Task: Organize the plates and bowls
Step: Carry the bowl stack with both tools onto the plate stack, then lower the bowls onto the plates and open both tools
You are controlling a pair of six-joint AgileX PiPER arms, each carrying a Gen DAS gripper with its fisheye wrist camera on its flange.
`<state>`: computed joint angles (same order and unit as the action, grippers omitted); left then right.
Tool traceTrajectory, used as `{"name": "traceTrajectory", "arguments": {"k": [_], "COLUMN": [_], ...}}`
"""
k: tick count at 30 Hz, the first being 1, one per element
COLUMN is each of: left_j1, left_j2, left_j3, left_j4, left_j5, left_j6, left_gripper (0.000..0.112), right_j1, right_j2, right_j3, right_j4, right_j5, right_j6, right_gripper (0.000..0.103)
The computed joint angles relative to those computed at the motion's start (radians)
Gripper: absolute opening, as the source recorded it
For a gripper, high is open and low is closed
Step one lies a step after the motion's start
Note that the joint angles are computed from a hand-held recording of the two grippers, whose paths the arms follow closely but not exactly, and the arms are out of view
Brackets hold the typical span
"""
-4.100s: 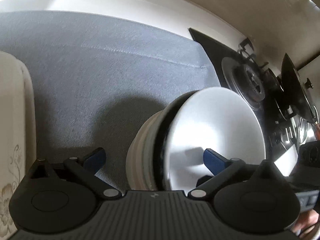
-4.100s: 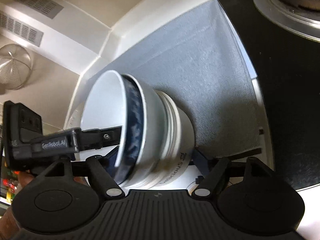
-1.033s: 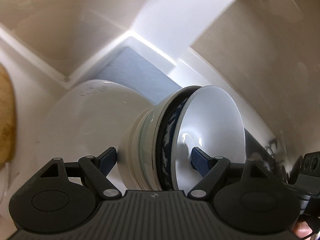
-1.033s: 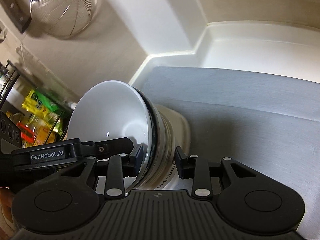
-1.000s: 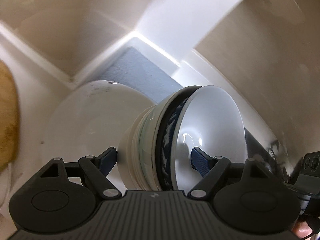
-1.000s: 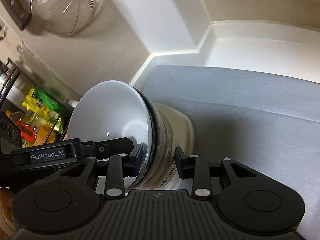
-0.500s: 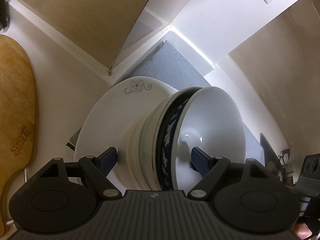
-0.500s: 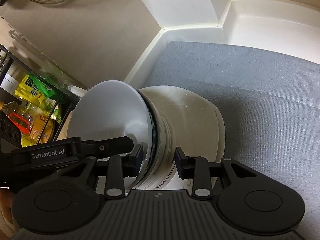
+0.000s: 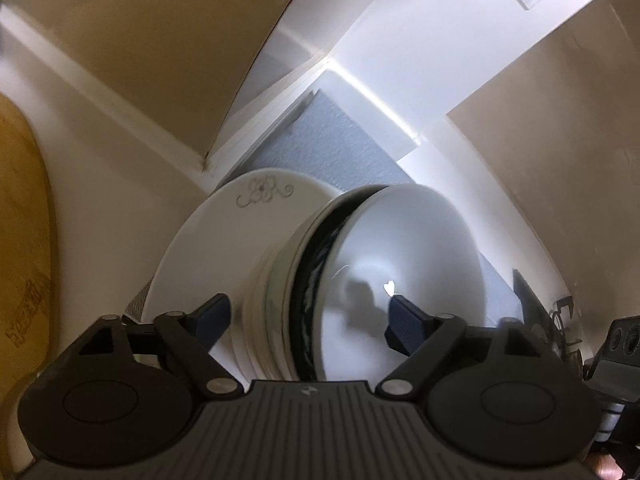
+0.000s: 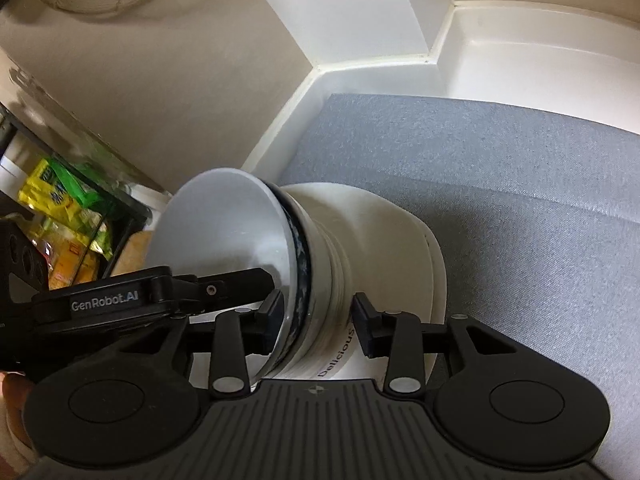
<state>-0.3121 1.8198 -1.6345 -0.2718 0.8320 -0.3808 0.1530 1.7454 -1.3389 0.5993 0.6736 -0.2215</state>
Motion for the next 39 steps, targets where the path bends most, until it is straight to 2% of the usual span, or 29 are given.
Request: {"name": "traceTrajectory", "arguments": {"k": [1, 5, 9, 12, 14, 17, 19, 22, 24, 28, 30, 34, 36, 39], "left_j1": [-0.002, 0.021, 0.043, 0.062, 0.096, 0.177, 0.195, 0.219, 0.248, 0.288, 0.314, 0.393, 0.414, 0.447], "left_j2": [-0.01, -0.078, -0.193, -0.26, -0.265, -0.237, -0.221, -0.236, -0.257, -0.276, -0.25, -0.17, -0.169, -0.157], "left_j3": [0.001, 0.042, 0.16, 0.243, 0.268, 0.29, 0.277, 0.299, 0.331, 0.392, 0.407, 0.432, 0.458, 0.477], "left_j4": [0.011, -0.044, -0.05, 0.007, -0.004, -0.201, -0.245, -0.336, -0.431, -0.484, -0.528, -0.727, -0.805, -0.902], "left_j5": [0.003, 0.007, -0.055, -0.103, -0.101, -0.106, -0.092, -0.113, -0.123, -0.159, -0.151, -0.069, -0.068, -0.021], "left_j6": [-0.004, 0.058, 0.093, 0.075, 0.089, 0.266, 0.301, 0.388, 0.471, 0.499, 0.534, 0.643, 0.709, 0.795], "left_gripper": [0.103, 0.103, 0.103, 0.103, 0.103, 0.103, 0.103, 0.103, 0.103, 0.103, 0.103, 0.103, 0.102, 0.102], "right_j1": [0.001, 0.007, -0.039, -0.108, -0.152, -0.206, -0.227, -0.26, -0.263, -0.272, -0.274, -0.278, -0.282, -0.288], "right_j2": [-0.013, -0.097, -0.199, -0.252, -0.266, -0.262, -0.247, -0.221, -0.211, -0.175, -0.15, -0.099, -0.09, -0.07], "right_j3": [0.017, 0.096, 0.207, 0.311, 0.375, 0.457, 0.493, 0.531, 0.545, 0.55, 0.544, 0.53, 0.524, 0.521], "right_j4": [0.014, 0.005, 0.143, 0.311, 0.392, 0.549, 0.629, 0.76, 0.803, 0.852, 0.876, 0.95, 0.961, 0.999], "right_j5": [-0.018, -0.099, -0.126, -0.129, -0.132, -0.121, -0.117, -0.082, -0.077, -0.061, -0.048, -0.008, 0.006, 0.032], "right_j6": [-0.014, -0.026, -0.175, -0.304, -0.352, -0.473, -0.532, -0.631, -0.657, -0.695, -0.71, -0.776, -0.786, -0.814], "right_gripper": [0.046, 0.078, 0.088, 0.089, 0.089, 0.089, 0.089, 0.089, 0.089, 0.089, 0.089, 0.088, 0.088, 0.086]}}
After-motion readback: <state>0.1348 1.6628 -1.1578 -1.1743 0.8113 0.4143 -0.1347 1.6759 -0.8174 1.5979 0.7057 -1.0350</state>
